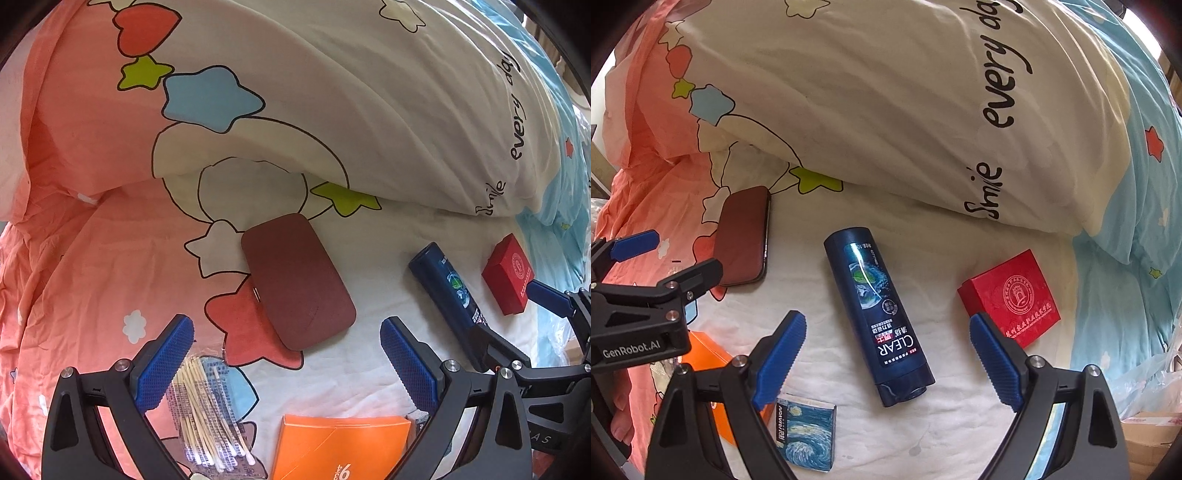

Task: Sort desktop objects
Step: 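Grasp the brown wallet with the left tool while the right tool grasps the blue shampoo bottle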

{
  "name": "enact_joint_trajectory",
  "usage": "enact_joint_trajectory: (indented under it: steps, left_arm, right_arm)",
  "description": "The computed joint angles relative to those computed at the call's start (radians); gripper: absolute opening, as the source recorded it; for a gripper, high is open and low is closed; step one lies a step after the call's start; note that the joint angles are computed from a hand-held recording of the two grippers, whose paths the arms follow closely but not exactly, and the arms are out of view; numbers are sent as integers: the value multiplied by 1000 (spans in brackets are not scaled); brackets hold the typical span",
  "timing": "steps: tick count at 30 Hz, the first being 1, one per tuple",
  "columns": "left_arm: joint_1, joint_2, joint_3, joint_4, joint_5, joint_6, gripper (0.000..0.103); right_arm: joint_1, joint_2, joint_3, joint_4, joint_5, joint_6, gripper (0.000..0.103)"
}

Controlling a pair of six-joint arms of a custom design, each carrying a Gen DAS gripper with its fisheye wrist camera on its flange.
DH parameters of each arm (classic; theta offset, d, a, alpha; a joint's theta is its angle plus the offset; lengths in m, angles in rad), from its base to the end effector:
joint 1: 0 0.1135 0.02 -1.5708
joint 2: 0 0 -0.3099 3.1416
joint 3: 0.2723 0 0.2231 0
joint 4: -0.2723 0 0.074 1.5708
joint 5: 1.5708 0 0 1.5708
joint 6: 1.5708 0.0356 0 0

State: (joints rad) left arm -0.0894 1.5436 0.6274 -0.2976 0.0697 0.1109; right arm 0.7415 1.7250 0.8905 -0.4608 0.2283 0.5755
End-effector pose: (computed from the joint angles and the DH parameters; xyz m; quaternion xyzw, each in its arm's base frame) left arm 0.2271 -0.0229 0.1867 0.1045 0.9780 -0.0324 0.1778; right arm 0.2163 0.1872 0.1962 -0.0660 0.9820 -0.0058 0.1769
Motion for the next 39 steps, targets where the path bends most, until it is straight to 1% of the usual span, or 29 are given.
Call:
enact_joint_trajectory:
  steps: [12,17,24,29,32,34,36,39]
  left_arm:
    - [-29,173,90,53,-5,-34,103]
    - [-30,219,85,90,-7,-25,103]
    - [-9,267,70,132,-1,-30,103]
    - [2,296,61,160,3,-27,103]
    - [4,303,58,169,7,-35,103]
    - [-3,306,54,177,1,-34,103]
    - [-9,307,46,188,-4,-30,102]
    - [-13,303,31,207,-6,-22,101]
  right_arm:
    - [-36,78,26,32,-19,-81,89]
    - [-30,127,46,37,-5,-100,89]
    - [-35,172,55,68,-19,-106,89]
    - [-13,204,72,70,15,-124,89]
    - [-8,215,75,80,15,-125,84]
    - [-5,228,83,74,20,-125,79]
    - [-6,236,84,76,19,-129,71]
    - [-16,244,79,90,6,-132,69]
